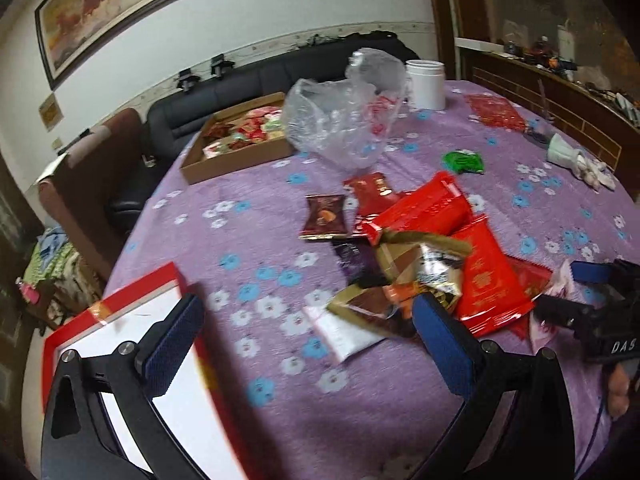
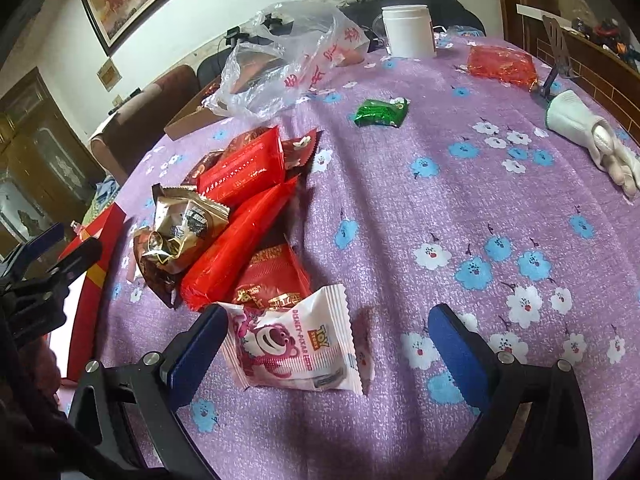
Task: Organize snacks
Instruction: 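Grasp the gold-brown snack pouch with left tool while right tool grasps pink bear wafer packet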
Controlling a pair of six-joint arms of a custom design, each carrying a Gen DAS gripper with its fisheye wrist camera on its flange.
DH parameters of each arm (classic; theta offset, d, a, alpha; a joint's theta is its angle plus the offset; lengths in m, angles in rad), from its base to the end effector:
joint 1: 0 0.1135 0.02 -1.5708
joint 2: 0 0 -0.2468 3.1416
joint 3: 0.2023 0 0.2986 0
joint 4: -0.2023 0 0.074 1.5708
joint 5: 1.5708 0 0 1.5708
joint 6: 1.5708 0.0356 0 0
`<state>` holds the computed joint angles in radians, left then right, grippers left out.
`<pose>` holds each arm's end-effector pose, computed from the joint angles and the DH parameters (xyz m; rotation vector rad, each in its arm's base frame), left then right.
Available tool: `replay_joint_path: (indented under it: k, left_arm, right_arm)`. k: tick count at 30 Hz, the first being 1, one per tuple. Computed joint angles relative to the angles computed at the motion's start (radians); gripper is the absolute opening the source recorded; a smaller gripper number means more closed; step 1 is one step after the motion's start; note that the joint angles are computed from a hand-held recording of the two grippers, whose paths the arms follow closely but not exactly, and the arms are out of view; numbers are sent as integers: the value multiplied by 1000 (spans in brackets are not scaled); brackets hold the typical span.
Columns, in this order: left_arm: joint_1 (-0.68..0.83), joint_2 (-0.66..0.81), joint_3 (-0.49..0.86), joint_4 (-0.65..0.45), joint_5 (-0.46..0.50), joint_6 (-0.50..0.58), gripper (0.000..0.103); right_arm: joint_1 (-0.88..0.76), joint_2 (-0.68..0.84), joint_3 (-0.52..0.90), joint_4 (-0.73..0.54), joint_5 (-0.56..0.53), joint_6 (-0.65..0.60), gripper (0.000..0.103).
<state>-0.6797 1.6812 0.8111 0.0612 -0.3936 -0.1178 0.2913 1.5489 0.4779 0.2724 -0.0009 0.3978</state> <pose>0.2850 -0.2128 0.0966 0.4605 2.2570 0.0648 0.2719 0.0816 0.0537 0.1270 2.3913 0.3298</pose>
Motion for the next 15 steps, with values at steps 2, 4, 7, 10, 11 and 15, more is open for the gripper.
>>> replay_joint_path:
  k: [2,4,7,10,11,15]
  left_arm:
    - [-3,15,17,-3,23,-1,103]
    - [-12,43,44,-8,23,6,103]
    - [-23,95,93,-20,53,33,103]
    - [-35,157,149,-43,71,49,103]
    - [-35,173,165,-55,82,48,103]
    - [-29,224,219,-103,124,22,99]
  right_arm:
    - [-1,1,-4,12,-7,-4,100]
    - [-2,-3,-8,15,-14,-5,97]
    - [24,-22,-4,-37,42,-28,87]
    - [56,-37,2,-96,110,-57,72]
    - [52,-46,-3,-101,101,-63,67]
    - [-19,-91,-49,-77,-15,-74,55]
